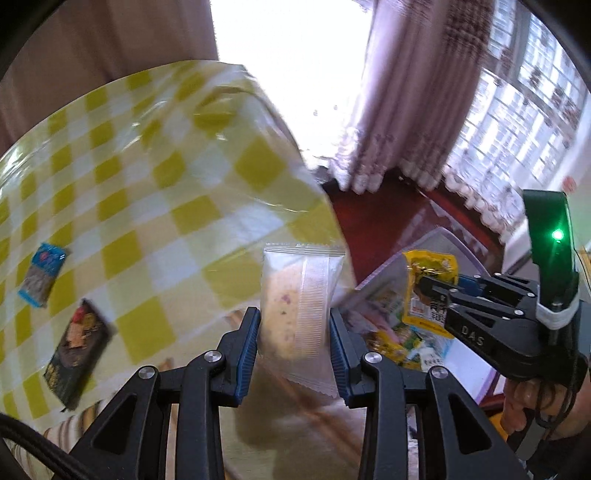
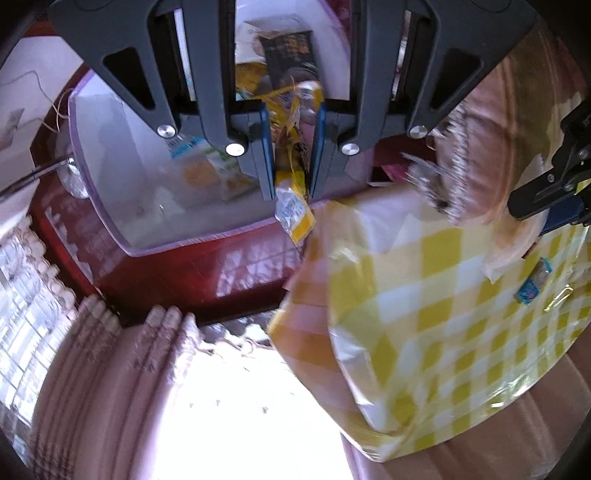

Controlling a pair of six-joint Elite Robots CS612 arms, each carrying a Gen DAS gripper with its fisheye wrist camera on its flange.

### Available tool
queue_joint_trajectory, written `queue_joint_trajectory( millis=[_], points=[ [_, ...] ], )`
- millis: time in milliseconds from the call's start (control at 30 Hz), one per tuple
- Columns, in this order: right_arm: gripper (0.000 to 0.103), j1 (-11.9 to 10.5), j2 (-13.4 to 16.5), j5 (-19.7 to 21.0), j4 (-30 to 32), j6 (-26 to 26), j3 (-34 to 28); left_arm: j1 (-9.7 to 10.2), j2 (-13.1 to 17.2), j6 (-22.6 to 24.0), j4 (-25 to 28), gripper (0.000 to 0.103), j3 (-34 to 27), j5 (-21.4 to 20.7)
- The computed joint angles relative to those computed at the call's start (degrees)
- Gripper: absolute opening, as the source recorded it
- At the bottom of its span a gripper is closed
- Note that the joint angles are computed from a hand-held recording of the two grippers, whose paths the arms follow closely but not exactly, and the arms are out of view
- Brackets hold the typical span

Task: Organize snacks
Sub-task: 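Carry both packets over the white box and open both tools to drop them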

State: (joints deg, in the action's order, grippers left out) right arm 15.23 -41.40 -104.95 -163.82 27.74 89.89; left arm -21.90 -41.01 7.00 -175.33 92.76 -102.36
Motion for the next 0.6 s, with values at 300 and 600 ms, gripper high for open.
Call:
queue_joint_trajectory(
  millis=[300, 600],
  points=[
    [0.022, -1.33, -1.49, -1.02, 2.58, 2.63, 3.19, -1.7, -0.2, 4.29, 3.65, 0.037, 0.12, -5.07],
    [0.048, -1.73, -1.82, -1.05, 4.31, 3.96, 3.79, -2.75, -0.65, 8.18, 5.29, 0.057, 0.65, -5.48]
  ],
)
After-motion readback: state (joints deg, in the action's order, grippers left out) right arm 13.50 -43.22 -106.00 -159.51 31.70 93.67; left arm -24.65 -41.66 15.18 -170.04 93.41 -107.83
